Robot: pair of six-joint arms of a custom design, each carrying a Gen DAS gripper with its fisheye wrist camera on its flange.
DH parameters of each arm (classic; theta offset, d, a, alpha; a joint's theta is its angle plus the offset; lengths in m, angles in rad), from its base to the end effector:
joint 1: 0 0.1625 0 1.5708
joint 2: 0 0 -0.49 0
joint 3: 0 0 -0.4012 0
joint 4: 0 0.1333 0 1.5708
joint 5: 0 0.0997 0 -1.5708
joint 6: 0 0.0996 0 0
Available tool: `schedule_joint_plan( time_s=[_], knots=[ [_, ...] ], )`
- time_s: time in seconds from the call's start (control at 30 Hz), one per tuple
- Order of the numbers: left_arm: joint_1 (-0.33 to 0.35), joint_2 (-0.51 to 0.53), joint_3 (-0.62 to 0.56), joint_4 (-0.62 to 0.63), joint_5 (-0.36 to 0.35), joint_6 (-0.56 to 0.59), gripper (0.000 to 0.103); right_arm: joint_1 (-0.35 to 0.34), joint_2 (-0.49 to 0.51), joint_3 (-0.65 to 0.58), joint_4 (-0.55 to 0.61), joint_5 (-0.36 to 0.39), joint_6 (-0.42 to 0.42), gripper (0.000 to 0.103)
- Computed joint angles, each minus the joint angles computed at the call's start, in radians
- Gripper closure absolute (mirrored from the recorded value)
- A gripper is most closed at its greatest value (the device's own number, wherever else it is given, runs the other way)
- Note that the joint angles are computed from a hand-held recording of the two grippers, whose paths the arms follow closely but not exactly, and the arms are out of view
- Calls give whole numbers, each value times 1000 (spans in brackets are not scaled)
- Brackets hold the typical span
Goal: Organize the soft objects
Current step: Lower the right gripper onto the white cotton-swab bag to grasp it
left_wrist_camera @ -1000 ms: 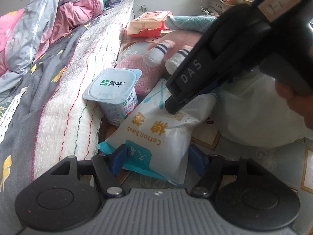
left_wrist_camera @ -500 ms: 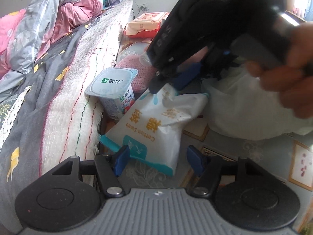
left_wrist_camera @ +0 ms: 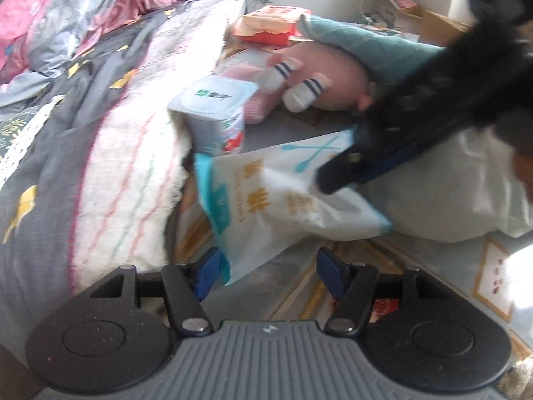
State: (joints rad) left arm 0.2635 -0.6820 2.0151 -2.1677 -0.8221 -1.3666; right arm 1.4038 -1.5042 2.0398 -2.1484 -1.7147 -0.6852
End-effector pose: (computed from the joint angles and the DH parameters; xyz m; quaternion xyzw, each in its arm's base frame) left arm -0.4301 -0.3243 -0.0396 0.1058 0.8719 -0.2543 0.4049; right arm 0.0373 -0.4945 0.3524 0.2540 -0.9643 -0.0106 0.0741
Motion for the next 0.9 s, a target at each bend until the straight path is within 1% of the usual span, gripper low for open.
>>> schedule_joint_plan(
  time_s=[0.07, 0.17, 0.23, 0.3, 0.37, 0.47, 0.5, 0.53, 0.57, 0.7, 0.8, 0.83, 0.87, 0.9],
  knots=[
    [-4, -12, 7, 5, -7, -10, 38, 5, -13, -6, 11, 10, -14, 64],
    [-23, -27, 18, -4, -17, -8, 38, 24, -18, -15, -33, 34, -37, 64],
    [-31, -33, 28, -56, -23, 20, 38, 43, 1, -25, -63, 48, -33, 64],
    [-37, -33, 45, -143, -44, 51, 38, 55, 29, -33, -92, 61, -25, 63],
    [-28, -24, 52, -214, -65, 82, 38, 63, 63, -36, -124, 56, -9, 63],
    [-12, 1, 39, -223, -70, 92, 38, 76, 115, -28, -155, 9, 25, 63],
    [-4, 4, 33, -205, -65, 85, 39, 80, 127, -21, -145, -3, 45, 63],
    [2, 4, 30, -189, -63, 78, 39, 76, 129, -27, -110, -3, 57, 63],
    [7, 1, 31, -178, -61, 69, 39, 71, 121, -26, -80, 6, 54, 62],
    [14, -21, 52, -176, -69, 62, 39, 56, 58, 6, -48, 6, -17, 59],
    [6, -26, 49, -134, -68, 44, 39, 47, 34, 7, -27, -5, -19, 57],
    [5, -28, 50, -133, -72, 39, 39, 37, 27, 1, -5, -7, -15, 57],
    [4, -32, 55, -145, -83, 36, 38, 32, 25, -4, 11, -6, -9, 57],
    [2, -36, 63, -169, -93, 38, 34, 25, 23, -8, 26, -5, -7, 57]
  ],
)
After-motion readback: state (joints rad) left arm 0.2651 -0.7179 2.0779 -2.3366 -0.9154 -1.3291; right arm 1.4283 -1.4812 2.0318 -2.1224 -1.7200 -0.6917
